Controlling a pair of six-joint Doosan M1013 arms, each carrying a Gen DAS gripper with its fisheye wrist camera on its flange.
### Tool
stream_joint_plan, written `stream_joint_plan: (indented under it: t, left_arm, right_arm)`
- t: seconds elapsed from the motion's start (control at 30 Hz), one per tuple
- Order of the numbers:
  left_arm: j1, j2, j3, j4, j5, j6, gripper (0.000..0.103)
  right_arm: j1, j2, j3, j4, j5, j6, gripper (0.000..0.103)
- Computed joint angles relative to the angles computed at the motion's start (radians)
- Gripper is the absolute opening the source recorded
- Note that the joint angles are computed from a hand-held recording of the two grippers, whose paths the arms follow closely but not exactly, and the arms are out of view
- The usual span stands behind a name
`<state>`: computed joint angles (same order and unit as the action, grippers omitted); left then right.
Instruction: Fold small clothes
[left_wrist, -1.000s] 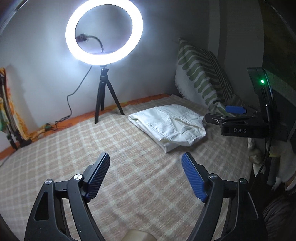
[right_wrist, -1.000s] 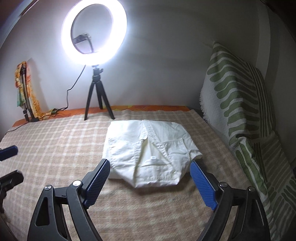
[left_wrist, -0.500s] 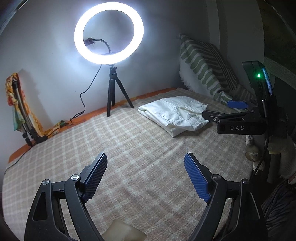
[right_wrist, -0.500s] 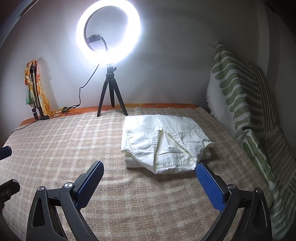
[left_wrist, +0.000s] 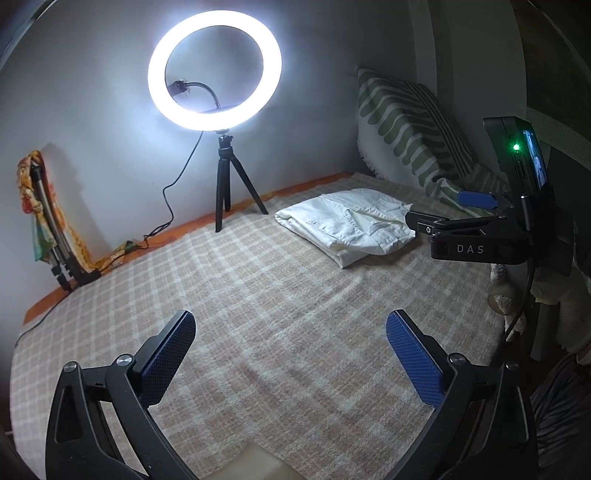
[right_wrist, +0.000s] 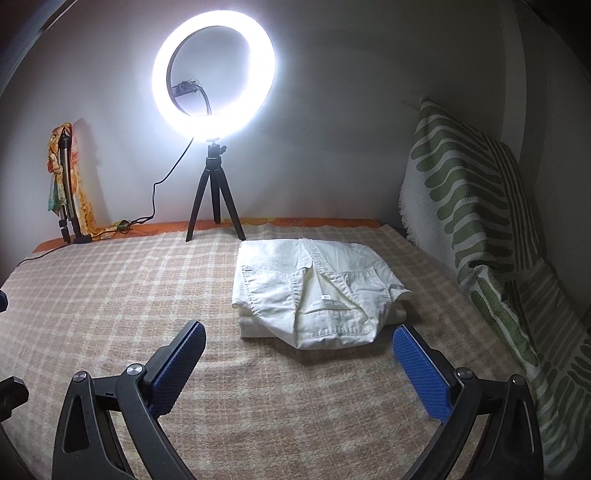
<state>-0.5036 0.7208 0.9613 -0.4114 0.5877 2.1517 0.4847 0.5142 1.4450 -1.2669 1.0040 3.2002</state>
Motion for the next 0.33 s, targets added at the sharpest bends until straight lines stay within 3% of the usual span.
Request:
stream_joint_plan:
  t: [0.33]
  left_arm:
    - [0.002,-0.02,0.03,-0.012,-0.023,0.019,0.102]
  right_arm:
    - [0.001,-0.006,0.006,-0.004,-0.005,0.012,0.103]
